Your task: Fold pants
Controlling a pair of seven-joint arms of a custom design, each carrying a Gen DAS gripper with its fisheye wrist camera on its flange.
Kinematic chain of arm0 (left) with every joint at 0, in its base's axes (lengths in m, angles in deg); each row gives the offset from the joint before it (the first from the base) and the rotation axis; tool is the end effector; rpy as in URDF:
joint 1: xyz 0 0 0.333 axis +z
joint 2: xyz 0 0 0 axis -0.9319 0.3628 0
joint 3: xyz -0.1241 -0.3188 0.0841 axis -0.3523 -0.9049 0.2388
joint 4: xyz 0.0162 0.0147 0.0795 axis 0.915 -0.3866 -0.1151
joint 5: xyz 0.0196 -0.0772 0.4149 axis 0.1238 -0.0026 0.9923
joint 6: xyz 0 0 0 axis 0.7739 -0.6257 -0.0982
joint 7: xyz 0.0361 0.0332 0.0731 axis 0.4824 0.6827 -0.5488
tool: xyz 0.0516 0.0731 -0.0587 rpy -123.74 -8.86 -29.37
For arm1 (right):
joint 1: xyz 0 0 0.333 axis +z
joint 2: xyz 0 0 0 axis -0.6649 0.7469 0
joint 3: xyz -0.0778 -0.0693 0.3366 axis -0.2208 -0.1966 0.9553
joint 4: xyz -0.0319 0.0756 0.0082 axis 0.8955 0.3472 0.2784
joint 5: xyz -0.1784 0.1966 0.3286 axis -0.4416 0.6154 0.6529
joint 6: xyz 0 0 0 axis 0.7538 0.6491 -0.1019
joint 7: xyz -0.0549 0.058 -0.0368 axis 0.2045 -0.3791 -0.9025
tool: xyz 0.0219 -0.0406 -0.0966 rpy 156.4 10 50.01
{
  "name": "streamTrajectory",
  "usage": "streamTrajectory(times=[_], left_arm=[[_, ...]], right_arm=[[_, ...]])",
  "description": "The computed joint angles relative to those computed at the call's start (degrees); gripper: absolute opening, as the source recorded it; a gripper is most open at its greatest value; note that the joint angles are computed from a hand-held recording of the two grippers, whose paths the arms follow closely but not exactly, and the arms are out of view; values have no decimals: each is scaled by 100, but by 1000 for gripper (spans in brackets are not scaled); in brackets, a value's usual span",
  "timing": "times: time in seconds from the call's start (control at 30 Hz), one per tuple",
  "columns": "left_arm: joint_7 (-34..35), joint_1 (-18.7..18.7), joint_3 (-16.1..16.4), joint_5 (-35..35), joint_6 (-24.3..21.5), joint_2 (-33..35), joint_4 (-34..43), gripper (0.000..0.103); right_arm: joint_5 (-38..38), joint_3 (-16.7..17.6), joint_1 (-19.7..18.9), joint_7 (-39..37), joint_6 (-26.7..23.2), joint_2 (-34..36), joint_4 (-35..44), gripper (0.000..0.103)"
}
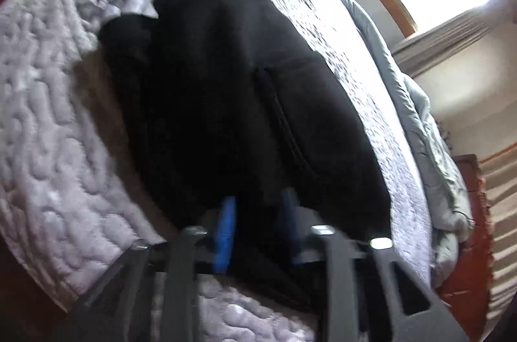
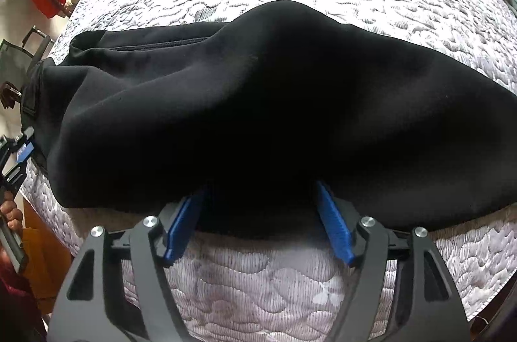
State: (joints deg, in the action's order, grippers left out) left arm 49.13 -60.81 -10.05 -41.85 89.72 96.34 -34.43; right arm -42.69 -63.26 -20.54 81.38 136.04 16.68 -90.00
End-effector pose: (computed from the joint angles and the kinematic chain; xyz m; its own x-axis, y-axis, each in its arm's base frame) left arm 0.6615 -0.0716 0.3342 0.0208 -0.7947 0.6067 -0.9192 -0.2539 -0.3010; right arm 0.4456 0.2515 0.3307 -0.4814 -0.8471 -0.2252 -0.8200 0.5260 -0.2257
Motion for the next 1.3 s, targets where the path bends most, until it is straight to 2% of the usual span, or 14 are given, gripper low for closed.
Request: streamTrajectory(times=[0.13, 0.27, 0.3, 0.4, 0.43, 0.5, 0.6, 0.7, 0.77, 0.9, 0.97, 1.03, 1.2, 1.3], left_arm=[[15, -139, 19, 434, -120, 56, 209, 68], [-697, -266, 107, 1219, -304, 339, 565, 70], [-724, -218, 68, 1256, -279, 340, 545, 65], [-932, -215, 52, 1621, -14, 303, 482, 22], [-790, -84, -67, 1489, -6, 269, 440, 18], [-597, 33, -189, 1256, 199, 88, 224, 16], [76, 111, -411, 488, 1134, -520, -521, 15], [548, -69, -365, 15, 1766, -808, -986, 15], [10, -403, -37, 781, 1915, -597, -1066, 16], [65, -274, -280, 1201, 2298, -247, -953, 18], [-497, -572, 6, 1901, 2248, -262, -900, 18], [-762, -431, -36, 2074, 1949, -354, -867, 21], [-1212, -290, 31, 2562, 1436, -959, -1160, 25], [-609, -308, -70, 2065, 1277, -1230, -1186, 40]], right_arm=[[-8, -7, -3, -37, -24, 18, 22, 73], [-26, -26, 4, -43, -48, 57, 64, 74], [-38, -31, 7, -35, -47, 66, 73, 74], [-45, -46, 15, -42, -7, 79, 68, 74], [-35, -49, 18, -48, 2, 78, 63, 74], [-12, -54, 21, -78, 7, 81, 63, 74], [98, -59, 22, -185, 32, 68, 44, 74], [242, -65, 5, -281, 104, 50, 8, 75], [237, -66, -6, -313, 57, 88, 58, 77], [203, -77, 28, -394, -146, 147, 198, 81], [324, -85, 29, -510, -83, 107, 150, 80], [563, -76, 19, -701, -120, -7, 101, 72], [243, 75, -134, -683, -319, -571, 14, 72], [41, 202, -303, -641, -199, -769, 80, 72]])
